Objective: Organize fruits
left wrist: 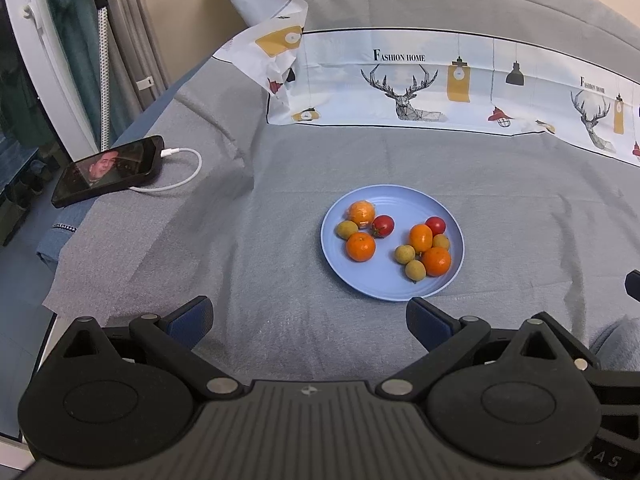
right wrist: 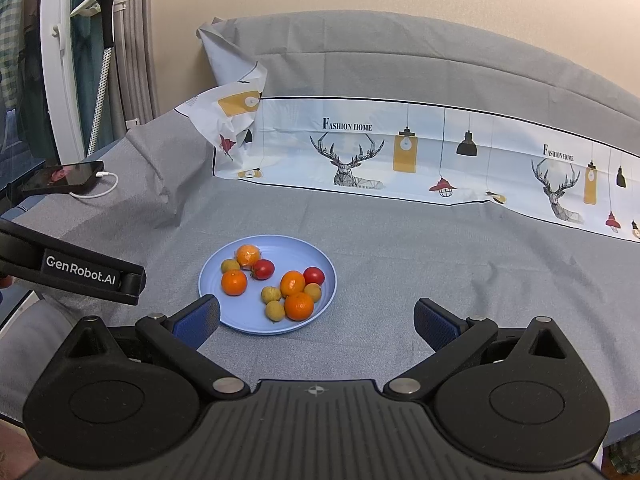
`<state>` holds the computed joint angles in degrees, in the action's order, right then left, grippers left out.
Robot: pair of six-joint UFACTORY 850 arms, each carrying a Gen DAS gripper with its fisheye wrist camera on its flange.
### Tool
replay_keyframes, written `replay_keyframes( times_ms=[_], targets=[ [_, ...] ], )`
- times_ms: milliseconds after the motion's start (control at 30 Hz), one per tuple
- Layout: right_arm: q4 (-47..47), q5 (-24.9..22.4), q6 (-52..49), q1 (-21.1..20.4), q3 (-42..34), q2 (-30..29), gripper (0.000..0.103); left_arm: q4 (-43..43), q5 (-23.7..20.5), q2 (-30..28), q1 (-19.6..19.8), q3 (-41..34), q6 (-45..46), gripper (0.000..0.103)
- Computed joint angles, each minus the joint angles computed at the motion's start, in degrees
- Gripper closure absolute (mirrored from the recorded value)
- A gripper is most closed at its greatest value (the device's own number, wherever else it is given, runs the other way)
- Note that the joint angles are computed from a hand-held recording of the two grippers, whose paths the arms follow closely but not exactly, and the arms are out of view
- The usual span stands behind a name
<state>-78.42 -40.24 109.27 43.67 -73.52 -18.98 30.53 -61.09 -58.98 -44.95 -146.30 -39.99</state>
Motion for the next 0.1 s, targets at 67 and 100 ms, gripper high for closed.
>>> replay_keyframes(
  times_ms=[67, 100],
  targets=[
    [0.05, 0.03, -0.04, 0.01, -0.06, -0.03, 0.001, 1.52, 0.64, 0.5, -0.17, 0.85, -1.17, 0.0],
    [-0.16, 0.2, 0.05, -0.03, 0.09, 0.08, 0.001, 1.67, 0.63, 0.42, -0.17, 0.63, -1.15, 0.0]
  ],
)
